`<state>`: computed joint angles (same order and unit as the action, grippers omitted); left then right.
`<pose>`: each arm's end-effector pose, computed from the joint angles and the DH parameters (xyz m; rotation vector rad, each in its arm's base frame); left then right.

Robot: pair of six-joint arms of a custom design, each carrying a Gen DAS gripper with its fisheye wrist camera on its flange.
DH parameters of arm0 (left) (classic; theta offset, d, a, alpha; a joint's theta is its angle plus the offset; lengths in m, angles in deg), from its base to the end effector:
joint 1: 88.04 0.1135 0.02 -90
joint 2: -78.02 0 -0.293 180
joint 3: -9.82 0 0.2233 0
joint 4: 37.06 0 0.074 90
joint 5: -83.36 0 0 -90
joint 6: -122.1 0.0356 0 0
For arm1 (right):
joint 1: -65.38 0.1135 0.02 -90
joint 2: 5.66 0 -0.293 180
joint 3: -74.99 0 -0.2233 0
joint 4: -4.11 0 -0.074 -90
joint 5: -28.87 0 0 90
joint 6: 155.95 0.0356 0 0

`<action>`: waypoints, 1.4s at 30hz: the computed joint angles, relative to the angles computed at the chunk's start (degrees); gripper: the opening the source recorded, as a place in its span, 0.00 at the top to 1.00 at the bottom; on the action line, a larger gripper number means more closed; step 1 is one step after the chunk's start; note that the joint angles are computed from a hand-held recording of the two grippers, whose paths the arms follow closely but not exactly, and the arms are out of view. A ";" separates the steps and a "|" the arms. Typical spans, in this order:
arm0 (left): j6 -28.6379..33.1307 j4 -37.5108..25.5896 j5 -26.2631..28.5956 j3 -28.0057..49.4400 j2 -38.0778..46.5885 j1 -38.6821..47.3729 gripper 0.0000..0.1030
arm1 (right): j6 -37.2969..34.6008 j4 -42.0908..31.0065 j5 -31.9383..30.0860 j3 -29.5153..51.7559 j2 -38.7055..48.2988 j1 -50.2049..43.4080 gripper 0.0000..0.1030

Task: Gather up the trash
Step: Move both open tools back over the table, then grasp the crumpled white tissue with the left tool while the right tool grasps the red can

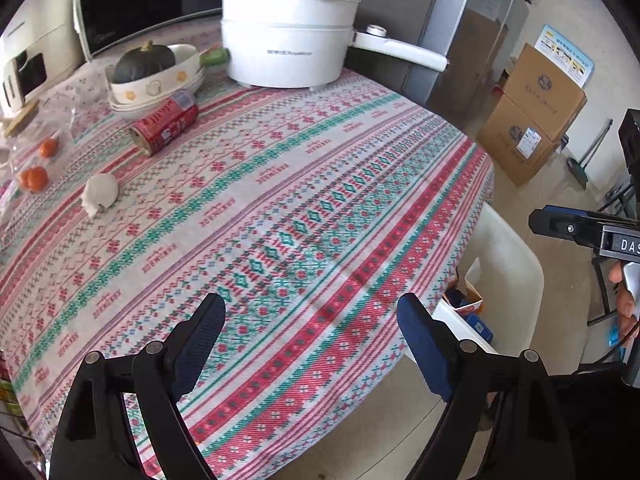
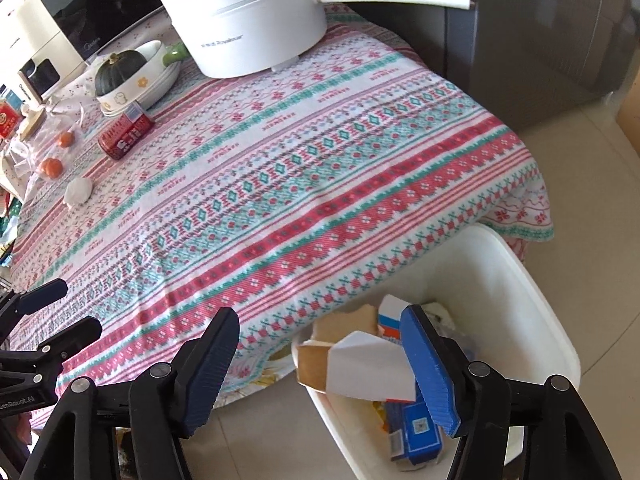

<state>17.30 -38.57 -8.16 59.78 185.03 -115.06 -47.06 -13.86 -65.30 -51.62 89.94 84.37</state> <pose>0.2537 -0.1283 0.1128 0.2681 2.5965 -0.2299 0.2530 0.0898 0.1601 -0.0280 2.6543 0.3208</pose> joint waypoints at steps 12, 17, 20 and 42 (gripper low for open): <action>15.28 6.72 1.03 -4.56 -1.67 20.79 0.02 | 3.66 0.40 8.78 11.53 11.21 9.85 0.22; 22.78 9.22 5.30 0.66 6.56 30.09 0.02 | 3.78 -0.82 9.42 18.55 16.75 10.09 0.20; 23.39 11.13 8.99 5.54 12.40 33.82 0.02 | 5.60 -1.33 7.68 23.72 20.98 9.60 0.19; 17.83 13.72 20.81 19.86 26.31 39.37 0.75 | 9.01 -17.68 10.63 71.19 49.20 18.06 0.19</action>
<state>35.13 -24.85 12.65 79.64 211.34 -75.69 -38.05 -31.54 -54.68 19.57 139.14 102.43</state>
